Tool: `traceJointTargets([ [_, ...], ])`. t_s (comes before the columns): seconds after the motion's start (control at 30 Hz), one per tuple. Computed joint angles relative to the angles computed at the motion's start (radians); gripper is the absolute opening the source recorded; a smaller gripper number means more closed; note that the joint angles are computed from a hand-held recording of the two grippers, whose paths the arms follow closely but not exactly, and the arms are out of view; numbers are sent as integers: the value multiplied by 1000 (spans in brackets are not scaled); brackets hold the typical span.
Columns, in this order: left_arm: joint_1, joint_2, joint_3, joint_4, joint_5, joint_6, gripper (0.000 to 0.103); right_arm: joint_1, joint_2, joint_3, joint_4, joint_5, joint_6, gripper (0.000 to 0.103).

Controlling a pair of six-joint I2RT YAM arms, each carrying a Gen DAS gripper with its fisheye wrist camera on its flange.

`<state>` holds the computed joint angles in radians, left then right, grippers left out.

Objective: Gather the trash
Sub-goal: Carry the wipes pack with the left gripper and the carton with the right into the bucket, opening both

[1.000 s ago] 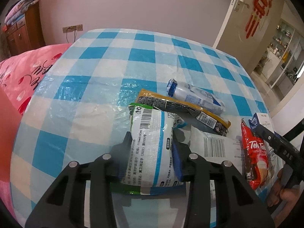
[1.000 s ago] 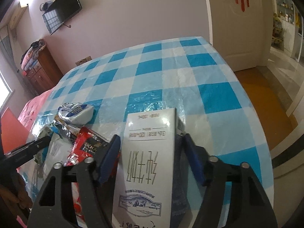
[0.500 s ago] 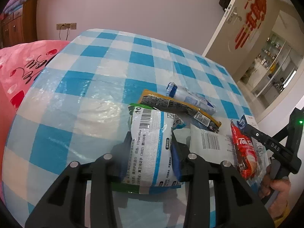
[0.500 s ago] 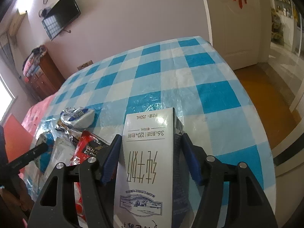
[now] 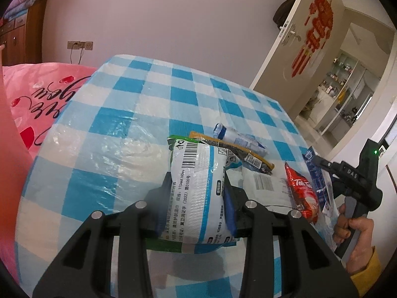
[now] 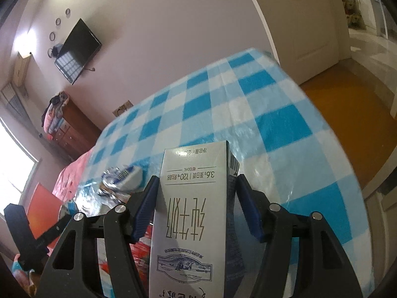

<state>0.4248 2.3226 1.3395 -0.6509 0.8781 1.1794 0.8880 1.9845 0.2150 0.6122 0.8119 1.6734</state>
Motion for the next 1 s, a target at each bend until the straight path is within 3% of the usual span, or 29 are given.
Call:
traceJointTargets([
  [0.23,45,27,104,-160,52,82,39,36,-251,115,-409,64,-1,63],
  [0.3,56,29,124,-196,63,104,39,35,-292,149,-450,73,-41,63],
  [0.67,141,34,277,-418,131,217,39,-34,-303,365,-391,-37,-391,63],
  [0.87,195,66,449,-541,183,210,39,-83,-197,583,-361,-183,-592,63],
  [1.0,233,90,564,-550,210,143,39,-106,-94,771,-378,-283,-699,63],
])
